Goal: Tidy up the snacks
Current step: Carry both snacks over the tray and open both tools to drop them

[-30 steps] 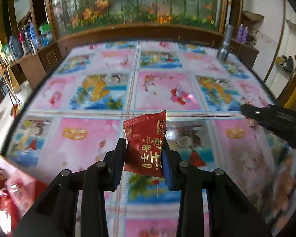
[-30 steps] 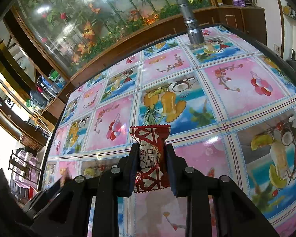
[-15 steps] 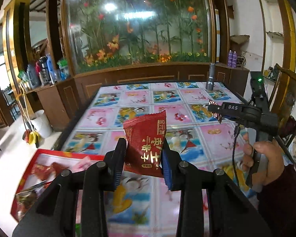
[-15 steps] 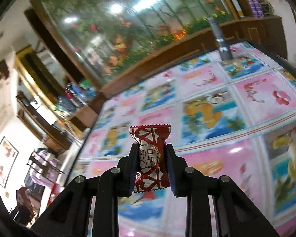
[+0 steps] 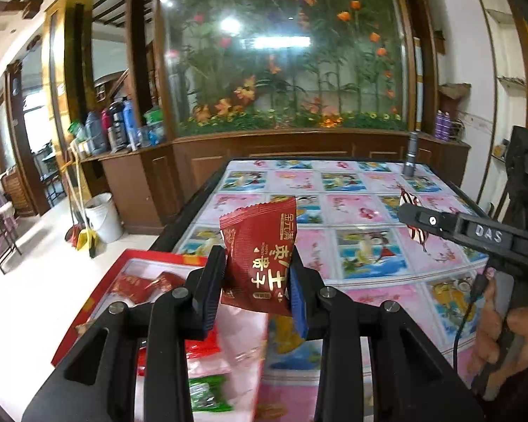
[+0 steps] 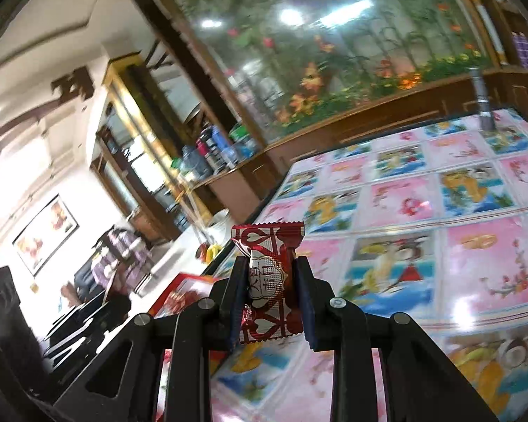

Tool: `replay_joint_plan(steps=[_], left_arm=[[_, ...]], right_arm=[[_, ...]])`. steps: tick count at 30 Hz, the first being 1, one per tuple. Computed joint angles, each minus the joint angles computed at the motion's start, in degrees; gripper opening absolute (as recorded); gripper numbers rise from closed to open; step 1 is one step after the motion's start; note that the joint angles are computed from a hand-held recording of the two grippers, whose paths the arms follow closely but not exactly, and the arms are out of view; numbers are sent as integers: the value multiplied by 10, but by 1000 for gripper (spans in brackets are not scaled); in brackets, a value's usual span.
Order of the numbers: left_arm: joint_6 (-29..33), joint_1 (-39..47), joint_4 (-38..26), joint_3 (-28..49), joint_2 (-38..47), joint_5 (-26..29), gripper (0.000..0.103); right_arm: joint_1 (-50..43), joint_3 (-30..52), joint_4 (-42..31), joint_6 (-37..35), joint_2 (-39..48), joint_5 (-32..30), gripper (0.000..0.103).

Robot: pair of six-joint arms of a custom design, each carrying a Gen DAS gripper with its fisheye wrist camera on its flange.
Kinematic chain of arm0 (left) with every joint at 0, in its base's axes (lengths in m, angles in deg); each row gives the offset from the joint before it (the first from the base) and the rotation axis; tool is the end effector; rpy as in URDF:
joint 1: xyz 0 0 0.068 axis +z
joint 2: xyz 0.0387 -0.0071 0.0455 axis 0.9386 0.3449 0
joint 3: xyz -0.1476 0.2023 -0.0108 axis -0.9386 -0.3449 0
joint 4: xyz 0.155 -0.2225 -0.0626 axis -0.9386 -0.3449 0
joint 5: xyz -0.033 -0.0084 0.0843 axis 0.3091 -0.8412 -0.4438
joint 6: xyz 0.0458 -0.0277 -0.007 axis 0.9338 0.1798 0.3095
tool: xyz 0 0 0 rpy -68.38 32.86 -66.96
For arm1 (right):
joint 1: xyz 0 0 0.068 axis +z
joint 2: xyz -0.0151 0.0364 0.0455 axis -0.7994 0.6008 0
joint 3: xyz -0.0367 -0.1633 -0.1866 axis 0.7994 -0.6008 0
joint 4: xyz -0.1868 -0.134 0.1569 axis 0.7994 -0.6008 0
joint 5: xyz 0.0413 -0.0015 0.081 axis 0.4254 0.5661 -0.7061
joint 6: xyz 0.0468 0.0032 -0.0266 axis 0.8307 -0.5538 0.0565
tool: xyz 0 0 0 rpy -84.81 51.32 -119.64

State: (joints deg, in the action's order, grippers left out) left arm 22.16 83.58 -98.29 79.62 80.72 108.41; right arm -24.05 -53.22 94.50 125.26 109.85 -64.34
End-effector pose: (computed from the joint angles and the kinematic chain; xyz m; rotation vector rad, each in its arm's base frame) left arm 0.3105 0.0531 0.2223 0.6309 1.9571 -0.2808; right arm 0.2250 0.1102 0.1914 0.4552 1.9257 0.4474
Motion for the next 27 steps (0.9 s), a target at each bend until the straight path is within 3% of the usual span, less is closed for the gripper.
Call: replay_joint_plan(steps=[10, 27], left_arm=[[-15, 67, 37, 35, 63, 7, 32], [-5, 119, 37, 84, 141, 21, 32]], right_arm=[[109, 151, 8, -22, 193, 29, 27], [176, 292, -7, -49, 344, 23, 27]])
